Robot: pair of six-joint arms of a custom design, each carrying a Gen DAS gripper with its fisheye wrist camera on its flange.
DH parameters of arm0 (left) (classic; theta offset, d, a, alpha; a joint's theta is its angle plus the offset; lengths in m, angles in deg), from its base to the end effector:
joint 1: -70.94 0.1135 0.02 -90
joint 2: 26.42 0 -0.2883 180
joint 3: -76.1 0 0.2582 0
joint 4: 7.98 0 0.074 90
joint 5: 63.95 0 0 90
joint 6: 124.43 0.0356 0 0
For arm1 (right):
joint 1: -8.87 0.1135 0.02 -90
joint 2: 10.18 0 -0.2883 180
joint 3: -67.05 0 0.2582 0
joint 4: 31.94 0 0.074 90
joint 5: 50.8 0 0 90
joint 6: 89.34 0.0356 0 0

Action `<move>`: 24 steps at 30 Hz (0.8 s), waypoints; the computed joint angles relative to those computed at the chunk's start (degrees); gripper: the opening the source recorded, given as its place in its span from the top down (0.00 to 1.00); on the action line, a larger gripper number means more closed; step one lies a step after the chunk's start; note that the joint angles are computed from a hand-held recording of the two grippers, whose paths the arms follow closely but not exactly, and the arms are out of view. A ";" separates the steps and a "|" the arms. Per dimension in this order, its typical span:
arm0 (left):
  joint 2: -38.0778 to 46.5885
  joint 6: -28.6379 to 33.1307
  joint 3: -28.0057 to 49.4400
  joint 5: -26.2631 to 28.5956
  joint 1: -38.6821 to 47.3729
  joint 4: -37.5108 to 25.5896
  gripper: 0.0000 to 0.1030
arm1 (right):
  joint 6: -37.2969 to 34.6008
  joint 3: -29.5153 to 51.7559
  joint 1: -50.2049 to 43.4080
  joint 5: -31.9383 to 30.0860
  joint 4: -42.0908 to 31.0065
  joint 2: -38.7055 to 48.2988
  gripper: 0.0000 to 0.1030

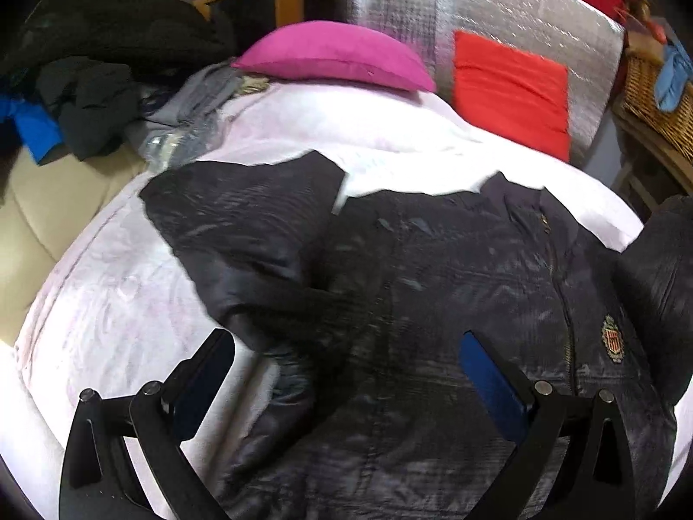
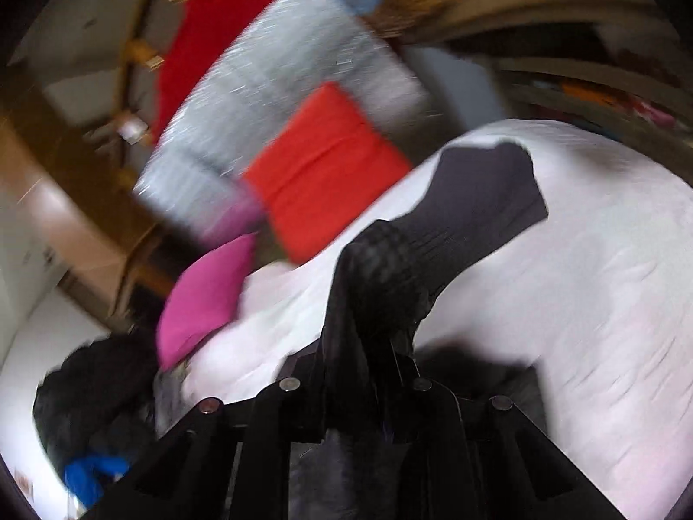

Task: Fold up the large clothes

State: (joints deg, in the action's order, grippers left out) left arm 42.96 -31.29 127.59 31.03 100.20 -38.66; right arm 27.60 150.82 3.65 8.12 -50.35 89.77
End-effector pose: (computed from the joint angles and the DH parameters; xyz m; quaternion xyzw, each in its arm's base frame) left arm 0.2079 0.1130 0.2219 -0.1962 0.9138 0.0596 0.3507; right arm 0.4038 -0.0184 0.2662 0.1166 0.8541 0.3173 0.3952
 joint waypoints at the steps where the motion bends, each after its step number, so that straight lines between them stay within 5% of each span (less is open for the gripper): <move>1: -0.21 0.19 -0.14 0.03 0.71 0.13 0.00 | 0.33 -2.43 2.23 0.34 0.80 -2.10 0.82; 11: -0.87 2.59 -0.56 3.77 11.87 0.80 0.00 | 8.92 -13.75 22.66 -1.24 5.84 -4.38 0.76; 12: -0.80 2.79 -0.55 3.92 12.66 1.01 0.00 | 8.37 -13.27 24.02 -1.73 4.08 -3.79 0.68; 13: -0.73 2.86 -0.57 3.99 13.13 1.20 0.00 | 7.95 -13.06 24.79 -2.61 3.44 -3.49 0.44; 15: 0.03 2.61 -0.13 4.43 14.17 1.35 0.00 | 7.48 -15.34 24.89 -7.29 5.71 -4.43 0.12; 24: -1.41 0.17 -0.50 6.72 11.49 0.10 0.00 | 2.72 -27.96 11.84 -19.39 9.20 -17.20 0.12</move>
State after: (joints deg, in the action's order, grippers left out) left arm 41.55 -31.12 127.09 37.75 111.68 -38.56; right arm 30.32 122.86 15.49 -11.26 -41.15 72.57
